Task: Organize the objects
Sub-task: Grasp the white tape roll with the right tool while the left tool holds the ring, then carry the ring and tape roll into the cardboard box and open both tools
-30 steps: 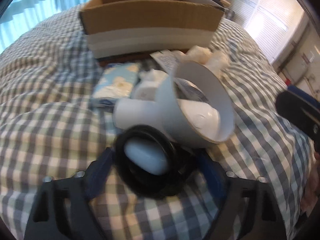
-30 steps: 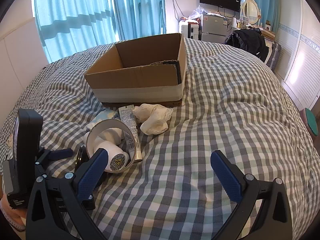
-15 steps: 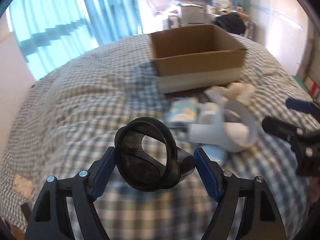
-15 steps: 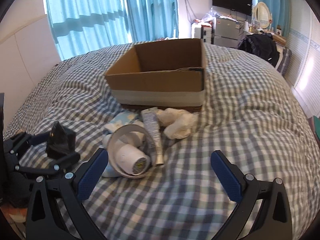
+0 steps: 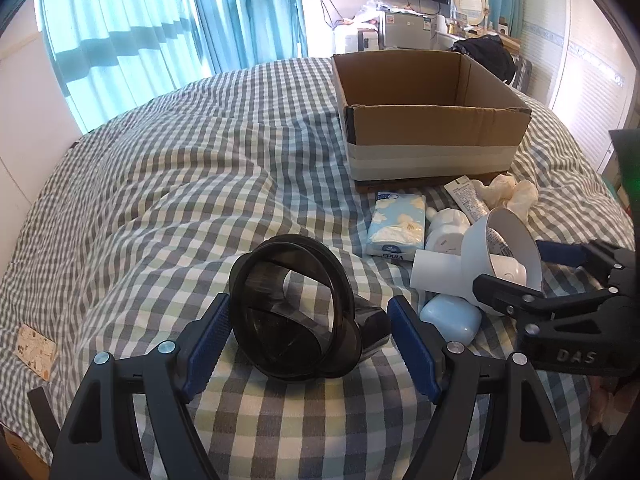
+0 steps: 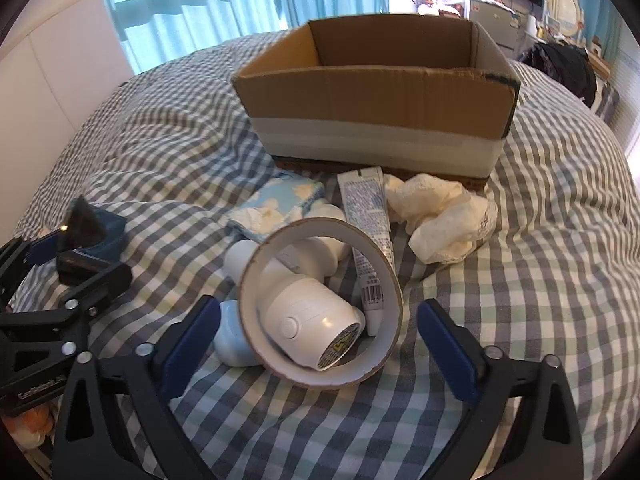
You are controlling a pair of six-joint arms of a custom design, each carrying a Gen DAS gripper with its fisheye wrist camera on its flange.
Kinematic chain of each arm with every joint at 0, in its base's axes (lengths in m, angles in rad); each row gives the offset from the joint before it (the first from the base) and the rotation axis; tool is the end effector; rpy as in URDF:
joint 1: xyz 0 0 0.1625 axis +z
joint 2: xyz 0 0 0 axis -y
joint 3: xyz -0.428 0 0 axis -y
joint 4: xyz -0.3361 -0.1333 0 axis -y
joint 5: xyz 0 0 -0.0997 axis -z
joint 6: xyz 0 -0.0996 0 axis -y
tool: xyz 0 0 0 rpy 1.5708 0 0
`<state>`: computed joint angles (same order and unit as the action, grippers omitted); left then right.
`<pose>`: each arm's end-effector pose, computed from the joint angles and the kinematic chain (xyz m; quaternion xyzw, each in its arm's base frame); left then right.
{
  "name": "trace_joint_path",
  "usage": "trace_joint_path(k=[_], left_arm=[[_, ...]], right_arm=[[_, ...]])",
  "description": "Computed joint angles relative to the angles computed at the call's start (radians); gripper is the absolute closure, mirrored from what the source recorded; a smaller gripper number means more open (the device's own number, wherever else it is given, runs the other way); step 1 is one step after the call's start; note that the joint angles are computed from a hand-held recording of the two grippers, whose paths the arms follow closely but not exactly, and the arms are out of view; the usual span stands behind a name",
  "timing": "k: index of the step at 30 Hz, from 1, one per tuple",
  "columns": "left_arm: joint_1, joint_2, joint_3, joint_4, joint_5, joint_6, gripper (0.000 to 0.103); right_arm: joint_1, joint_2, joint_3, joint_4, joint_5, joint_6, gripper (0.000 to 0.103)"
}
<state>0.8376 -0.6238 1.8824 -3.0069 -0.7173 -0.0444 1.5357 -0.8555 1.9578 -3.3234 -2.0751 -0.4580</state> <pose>-0.2202 -0.5558 0.0458 0.2716 0.8659 -0.2310 0.3509 0.0653 -0.5673 0.1767 0.1147 -0.9139 0.2423 0.3048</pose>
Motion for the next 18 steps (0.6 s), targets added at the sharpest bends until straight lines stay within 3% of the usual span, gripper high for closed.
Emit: trace_joint_path(k=[3,10,18], left_arm=[[-0.001,-0.001,0.002,-0.005,-0.004,0.002,0.023],[-0.015,-0.014,0.008,0.022,0.008,-0.026,0.023],[-0.08,-0.048,0.043,0.0,0.03,-0.033,0.023]], right_arm=[[-0.006,-0.005,0.005,0.008,0.01,0.006,0.023],[0.016,-0.023,0.044,-0.069,-0.001,-0.022,0.023],[0.063,-0.098,0.122,-0.144,-0.024,-0.049,0.024]])
